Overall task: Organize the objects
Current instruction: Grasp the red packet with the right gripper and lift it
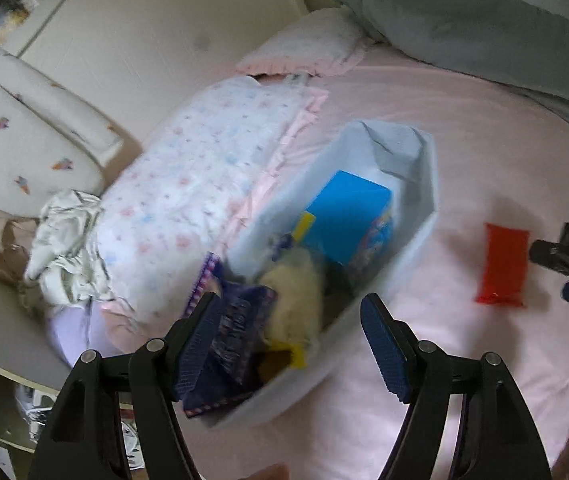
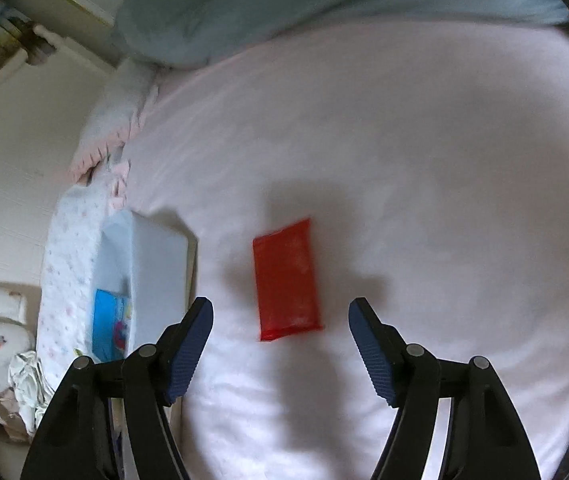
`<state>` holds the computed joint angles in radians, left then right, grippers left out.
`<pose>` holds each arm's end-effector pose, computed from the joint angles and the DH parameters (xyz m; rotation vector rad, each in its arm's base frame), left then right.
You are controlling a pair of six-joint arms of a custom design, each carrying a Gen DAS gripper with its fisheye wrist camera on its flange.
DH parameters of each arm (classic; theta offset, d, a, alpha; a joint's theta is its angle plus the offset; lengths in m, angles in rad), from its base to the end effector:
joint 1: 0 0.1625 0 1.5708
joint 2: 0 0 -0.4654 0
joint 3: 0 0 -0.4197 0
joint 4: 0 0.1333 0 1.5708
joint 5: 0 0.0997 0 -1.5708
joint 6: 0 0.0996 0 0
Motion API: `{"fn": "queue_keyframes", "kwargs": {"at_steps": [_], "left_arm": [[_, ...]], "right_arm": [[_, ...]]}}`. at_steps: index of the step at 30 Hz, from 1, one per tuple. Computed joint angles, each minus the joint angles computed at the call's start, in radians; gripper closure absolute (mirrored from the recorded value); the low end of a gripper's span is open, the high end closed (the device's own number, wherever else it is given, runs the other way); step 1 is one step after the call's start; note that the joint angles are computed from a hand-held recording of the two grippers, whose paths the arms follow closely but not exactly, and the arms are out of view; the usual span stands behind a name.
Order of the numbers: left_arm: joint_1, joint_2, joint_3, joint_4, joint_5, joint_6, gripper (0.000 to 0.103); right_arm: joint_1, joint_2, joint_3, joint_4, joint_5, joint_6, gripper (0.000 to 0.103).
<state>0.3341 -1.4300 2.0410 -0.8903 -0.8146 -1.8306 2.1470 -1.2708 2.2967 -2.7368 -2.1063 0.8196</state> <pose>-0.2805 -0.3108 0.2667 -0.0112 1.8186 -0.6428 0.3229 -0.3456 0.1773 -0.3864 -2.7235 0.6327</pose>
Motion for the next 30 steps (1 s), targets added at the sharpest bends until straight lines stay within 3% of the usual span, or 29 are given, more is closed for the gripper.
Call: {"fn": "queue_keyframes", "kwargs": {"at_steps": [2, 5, 7, 9, 12, 15, 19, 22, 28, 30], "left_arm": [[-0.008, -0.03, 0.005, -0.016, 0.019, -0.013, 0.031], [-0.019, -0.062, 0.012, -0.042, 0.019, -0.038, 0.031], [-0.019, -0.034, -0.005, 0.009, 0.019, -0.078, 0.031], [-0.017, 0.009, -0.027, 0.079, 0.016, -0.119, 0.031], [-0.007, 0.067, -0.046, 0.156, 0.018, -0.135, 0.03], [0.002, 0.092, -0.048, 0.158, 0.018, -0.103, 0.03], [0.004, 0.074, -0.036, 0.107, 0.017, -0.054, 0.03], [-0.004, 0.04, -0.02, 0.048, 0.017, -0.028, 0.03], [-0.037, -0.134, 0.061, -0.226, 0.043, 0.064, 0.031], [-0.055, -0.167, 0.069, -0.232, 0.063, 0.036, 0.031]], "right_arm": [[-0.013, 0.041, 0.012, -0.124, 0.004, -0.057, 0.034], [-0.013, 0.096, 0.003, -0.167, -0.069, -0.078, 0.034], [-0.022, 0.14, -0.002, -0.19, -0.096, -0.114, 0.034], [-0.038, 0.173, -0.013, -0.149, -0.102, -0.108, 0.034], [-0.072, 0.191, -0.011, -0.13, -0.053, -0.111, 0.035], [-0.052, 0.209, -0.031, -0.09, -0.099, -0.133, 0.036], [-0.027, 0.229, -0.068, 0.033, -0.173, -0.117, 0.055], [-0.037, 0.199, -0.032, -0.061, -0.121, -0.136, 0.056], [-0.06, 0.061, 0.083, -0.394, 0.158, -0.216, 0.056], [-0.053, 0.026, 0.113, -0.47, 0.231, -0.225, 0.056]]}}
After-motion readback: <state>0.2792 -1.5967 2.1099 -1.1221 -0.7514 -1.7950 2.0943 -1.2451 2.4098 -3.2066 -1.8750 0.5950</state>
